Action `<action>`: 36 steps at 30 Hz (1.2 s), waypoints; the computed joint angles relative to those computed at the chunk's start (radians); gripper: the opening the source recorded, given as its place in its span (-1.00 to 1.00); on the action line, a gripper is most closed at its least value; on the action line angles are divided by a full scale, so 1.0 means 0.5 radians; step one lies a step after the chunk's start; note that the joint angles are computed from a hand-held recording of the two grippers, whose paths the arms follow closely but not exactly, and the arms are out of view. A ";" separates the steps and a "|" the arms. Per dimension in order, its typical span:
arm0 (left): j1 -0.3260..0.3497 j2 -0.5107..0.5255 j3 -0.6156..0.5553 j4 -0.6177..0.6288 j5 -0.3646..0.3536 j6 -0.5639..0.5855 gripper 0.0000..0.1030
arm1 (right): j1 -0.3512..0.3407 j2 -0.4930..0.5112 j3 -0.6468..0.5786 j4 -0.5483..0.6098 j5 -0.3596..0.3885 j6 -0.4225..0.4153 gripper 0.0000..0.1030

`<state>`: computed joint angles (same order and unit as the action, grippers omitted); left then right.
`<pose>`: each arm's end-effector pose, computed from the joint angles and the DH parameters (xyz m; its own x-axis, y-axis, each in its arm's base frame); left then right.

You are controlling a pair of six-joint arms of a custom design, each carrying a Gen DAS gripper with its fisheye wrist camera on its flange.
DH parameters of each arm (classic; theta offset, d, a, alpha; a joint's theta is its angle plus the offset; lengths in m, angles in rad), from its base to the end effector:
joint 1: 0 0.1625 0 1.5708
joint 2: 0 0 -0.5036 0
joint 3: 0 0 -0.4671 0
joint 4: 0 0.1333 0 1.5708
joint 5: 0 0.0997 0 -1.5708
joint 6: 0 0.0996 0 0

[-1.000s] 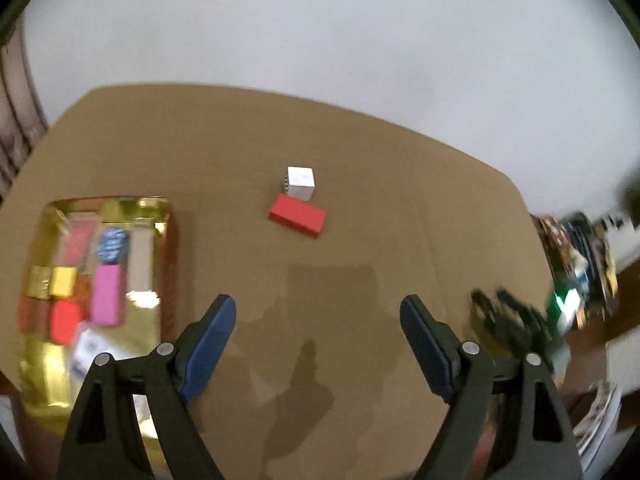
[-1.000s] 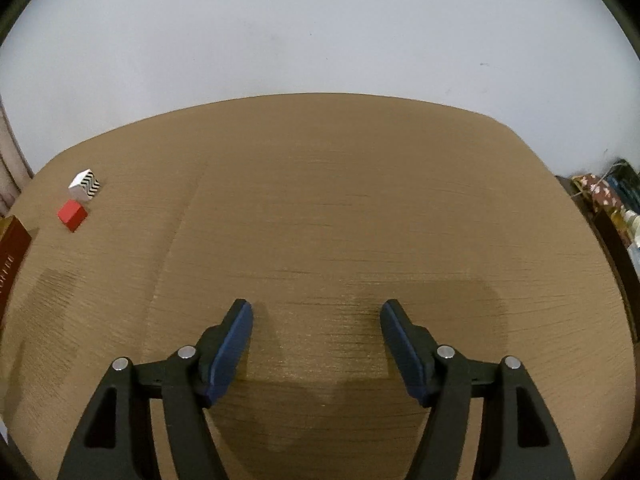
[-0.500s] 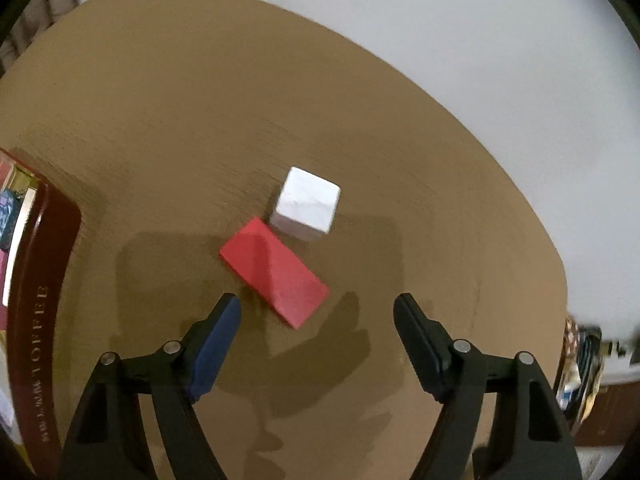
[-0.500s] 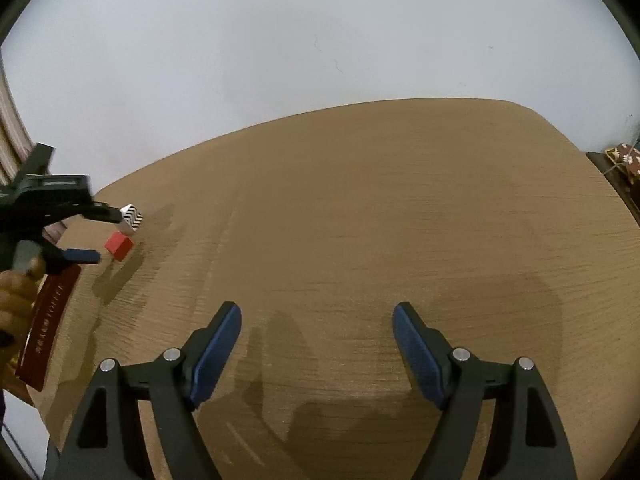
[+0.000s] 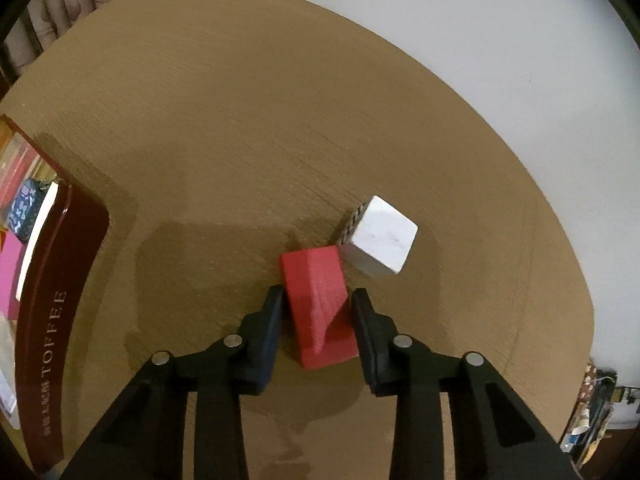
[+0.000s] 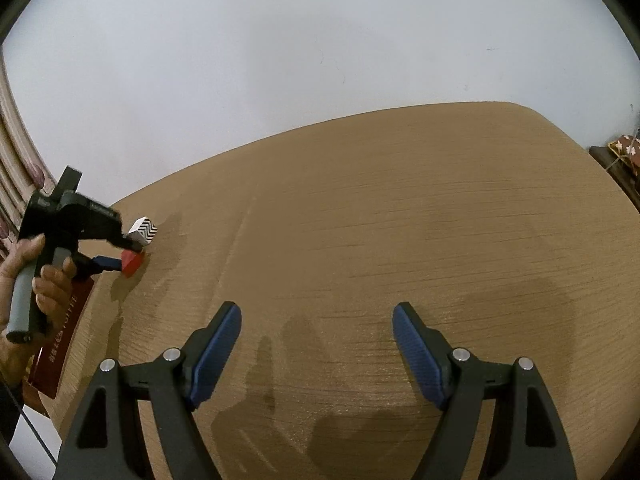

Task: Organize rigid objects
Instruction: 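Grasp the red rectangular block with the left gripper, then carry the red rectangular block into the gold tin and open the left gripper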

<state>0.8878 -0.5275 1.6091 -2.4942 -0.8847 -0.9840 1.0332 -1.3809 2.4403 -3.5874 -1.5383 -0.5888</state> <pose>-0.3153 -0.6987 -0.0881 -0.8164 -0.3246 -0.4776 -0.1022 0.8952 -0.4337 -0.1195 -0.4671 0.2739 -0.8890 0.1320 0.4385 -0.2391 0.6829 -0.6903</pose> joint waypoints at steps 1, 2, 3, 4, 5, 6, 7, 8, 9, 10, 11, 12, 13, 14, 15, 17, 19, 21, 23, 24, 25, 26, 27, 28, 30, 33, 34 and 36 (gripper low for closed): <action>0.005 -0.014 0.041 -0.048 -0.004 0.046 -0.43 | 0.004 -0.012 -0.006 0.020 -0.003 0.005 0.57; 0.002 -0.024 0.074 -0.081 0.005 0.093 -0.44 | 0.002 -0.017 -0.006 0.027 -0.001 0.008 0.57; -0.007 -0.031 0.094 -0.092 0.027 0.132 -0.45 | 0.001 -0.023 -0.009 0.038 0.000 0.006 0.57; -0.022 -0.029 0.108 -0.091 0.061 0.174 -0.45 | -0.002 -0.024 -0.009 0.043 0.002 0.004 0.57; -0.037 -0.027 0.123 -0.092 0.086 0.218 -0.45 | -0.005 -0.025 -0.011 0.047 0.003 0.003 0.57; -0.054 -0.031 0.152 -0.103 0.102 0.249 -0.45 | -0.004 -0.028 -0.013 0.054 0.002 0.003 0.57; -0.074 -0.036 0.183 -0.116 0.125 0.289 -0.45 | -0.006 -0.029 -0.014 0.058 0.001 0.004 0.56; -0.088 -0.040 0.205 -0.130 0.139 0.315 -0.45 | -0.004 -0.032 -0.017 0.064 -0.003 0.006 0.56; -0.102 -0.044 0.228 -0.148 0.150 0.339 -0.45 | -0.003 -0.033 -0.018 0.067 -0.006 0.007 0.57; -0.118 -0.050 0.256 -0.173 0.165 0.370 -0.45 | -0.004 -0.034 -0.019 0.070 -0.008 0.007 0.57; -0.138 -0.053 0.280 -0.191 0.183 0.402 -0.45 | -0.002 -0.036 -0.020 0.075 -0.011 0.008 0.57; -0.153 -0.050 0.289 -0.202 0.196 0.425 -0.45 | -0.001 -0.037 -0.020 0.077 -0.013 0.010 0.57; -0.184 -0.059 0.328 -0.230 0.220 0.462 -0.45 | 0.000 -0.038 -0.024 0.083 -0.017 0.011 0.57; -0.196 -0.076 0.348 -0.240 0.236 0.494 -0.45 | 0.002 -0.036 -0.026 0.084 -0.024 0.015 0.56; -0.220 -0.084 0.374 -0.260 0.253 0.523 -0.45 | 0.004 -0.034 -0.028 0.085 -0.030 0.017 0.57; -0.276 -0.130 0.463 -0.318 0.297 0.584 -0.45 | 0.010 -0.025 -0.034 0.085 -0.052 0.022 0.57; -0.336 -0.107 0.468 -0.362 0.351 0.638 -0.45 | 0.021 -0.013 -0.046 0.090 -0.080 0.026 0.57; -0.399 -0.131 0.534 -0.416 0.392 0.692 -0.45 | 0.031 -0.003 -0.054 0.089 -0.102 0.029 0.57; -0.467 -0.155 0.603 -0.449 0.411 0.704 -0.45 | 0.043 0.010 -0.062 0.086 -0.128 0.033 0.57; -0.484 -0.160 0.615 -0.463 0.410 0.719 -0.45 | 0.051 0.019 -0.067 0.083 -0.144 0.037 0.57; -0.506 -0.180 0.648 -0.480 0.411 0.724 -0.45 | 0.058 0.027 -0.071 0.080 -0.158 0.037 0.57; -0.527 -0.201 0.680 -0.495 0.415 0.722 -0.45 | 0.063 0.034 -0.074 0.076 -0.169 0.038 0.57; -0.539 -0.205 0.687 -0.501 0.418 0.725 -0.45 | 0.071 0.044 -0.077 0.069 -0.185 0.038 0.57; -0.537 -0.251 0.727 -0.515 0.420 0.745 -0.45 | 0.077 0.053 -0.081 0.063 -0.199 0.039 0.57; -0.556 -0.297 0.767 -0.524 0.418 0.733 -0.45 | 0.097 0.079 -0.095 0.053 -0.230 0.044 0.57; -0.536 -0.391 0.820 -0.524 0.442 0.772 -0.45 | 0.122 0.113 -0.110 0.032 -0.271 0.045 0.57; -0.541 -0.417 0.850 -0.531 0.454 0.762 -0.45 | 0.135 0.129 -0.115 0.019 -0.291 0.045 0.57; -0.550 -0.469 0.915 -0.534 0.479 0.735 -0.45 | 0.147 0.149 -0.120 0.002 -0.315 0.043 0.57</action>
